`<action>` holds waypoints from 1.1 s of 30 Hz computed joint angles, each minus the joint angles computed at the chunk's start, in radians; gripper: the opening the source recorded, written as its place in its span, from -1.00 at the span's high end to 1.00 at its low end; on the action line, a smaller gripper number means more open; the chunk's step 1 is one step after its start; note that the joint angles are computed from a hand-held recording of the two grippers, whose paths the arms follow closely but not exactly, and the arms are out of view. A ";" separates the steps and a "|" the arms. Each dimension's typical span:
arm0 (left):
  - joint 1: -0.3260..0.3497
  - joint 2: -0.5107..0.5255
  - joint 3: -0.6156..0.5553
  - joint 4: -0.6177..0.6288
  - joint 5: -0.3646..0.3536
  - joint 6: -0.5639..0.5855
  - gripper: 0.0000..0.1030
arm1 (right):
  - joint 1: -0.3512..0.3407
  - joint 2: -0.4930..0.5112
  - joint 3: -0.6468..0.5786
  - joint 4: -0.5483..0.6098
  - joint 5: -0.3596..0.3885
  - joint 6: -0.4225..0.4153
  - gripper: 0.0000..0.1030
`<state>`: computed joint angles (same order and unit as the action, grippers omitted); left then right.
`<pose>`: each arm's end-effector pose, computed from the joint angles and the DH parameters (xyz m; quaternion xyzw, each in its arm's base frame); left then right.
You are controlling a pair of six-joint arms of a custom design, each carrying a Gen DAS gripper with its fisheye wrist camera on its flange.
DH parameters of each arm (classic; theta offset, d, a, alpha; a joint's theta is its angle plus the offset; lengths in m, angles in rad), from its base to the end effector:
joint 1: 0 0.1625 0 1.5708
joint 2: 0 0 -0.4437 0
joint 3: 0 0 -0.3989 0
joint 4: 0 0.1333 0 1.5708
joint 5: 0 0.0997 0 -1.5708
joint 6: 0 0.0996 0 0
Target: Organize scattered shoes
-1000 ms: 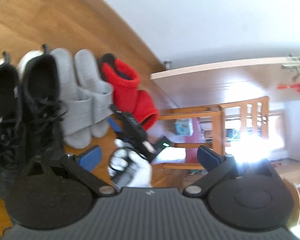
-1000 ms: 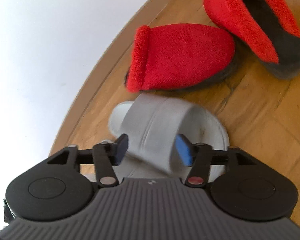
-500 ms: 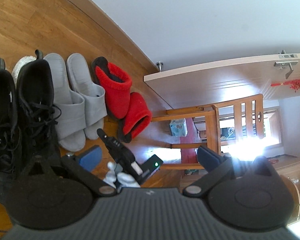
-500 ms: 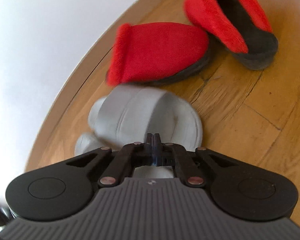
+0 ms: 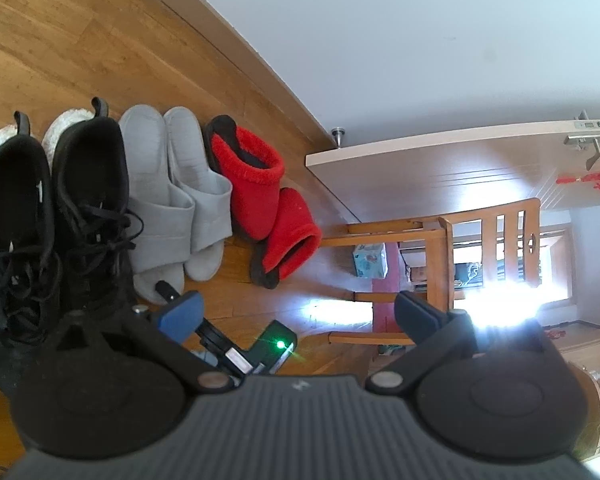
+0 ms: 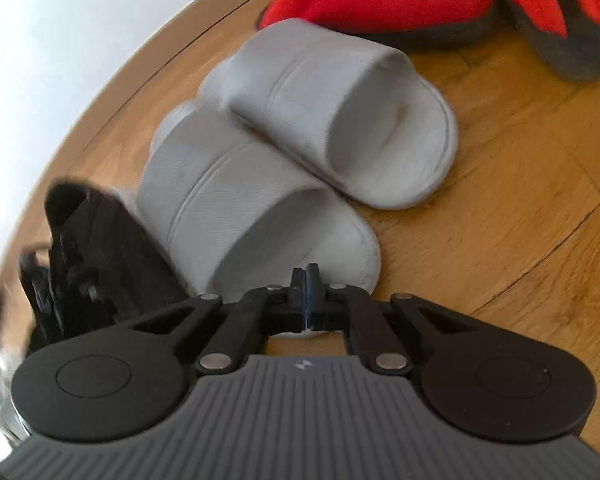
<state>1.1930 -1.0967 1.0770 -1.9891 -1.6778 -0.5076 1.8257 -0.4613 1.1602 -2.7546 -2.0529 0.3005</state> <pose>-0.1566 -0.7272 0.5177 0.0516 -0.9734 0.1737 0.1401 0.2941 -0.7832 0.0718 -0.0788 -0.9411 0.2877 0.1590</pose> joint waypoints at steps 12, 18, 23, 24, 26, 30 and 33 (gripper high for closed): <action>-0.005 -0.017 0.013 -0.002 0.056 0.007 -0.99 | -0.014 -0.022 0.055 -0.060 -0.074 0.193 0.73; -0.001 -0.022 0.037 -0.068 0.033 -0.024 -0.99 | -0.013 -0.055 0.105 -0.067 -0.042 0.156 0.78; 0.000 -0.027 0.064 -0.139 0.005 -0.012 -0.99 | -0.023 -0.089 0.157 -0.080 -0.042 0.144 0.78; 0.001 -0.030 0.072 -0.155 -0.009 -0.015 -0.99 | -0.026 -0.094 0.168 -0.088 -0.039 0.146 0.78; 0.003 -0.033 0.087 -0.189 -0.043 -0.024 -0.99 | -0.032 -0.099 0.178 -0.090 -0.027 0.145 0.77; 0.000 -0.036 0.106 -0.239 -0.108 -0.040 -0.99 | -0.033 -0.103 0.181 -0.078 -0.017 0.121 0.72; -0.004 -0.033 0.109 -0.266 -0.156 -0.043 -0.99 | -0.038 -0.095 0.157 -0.061 -0.014 0.107 0.71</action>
<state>1.1889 -1.1300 1.1855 -2.2551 -1.8340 -0.5503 1.7881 -0.5565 1.3170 -2.8154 -2.0672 0.4074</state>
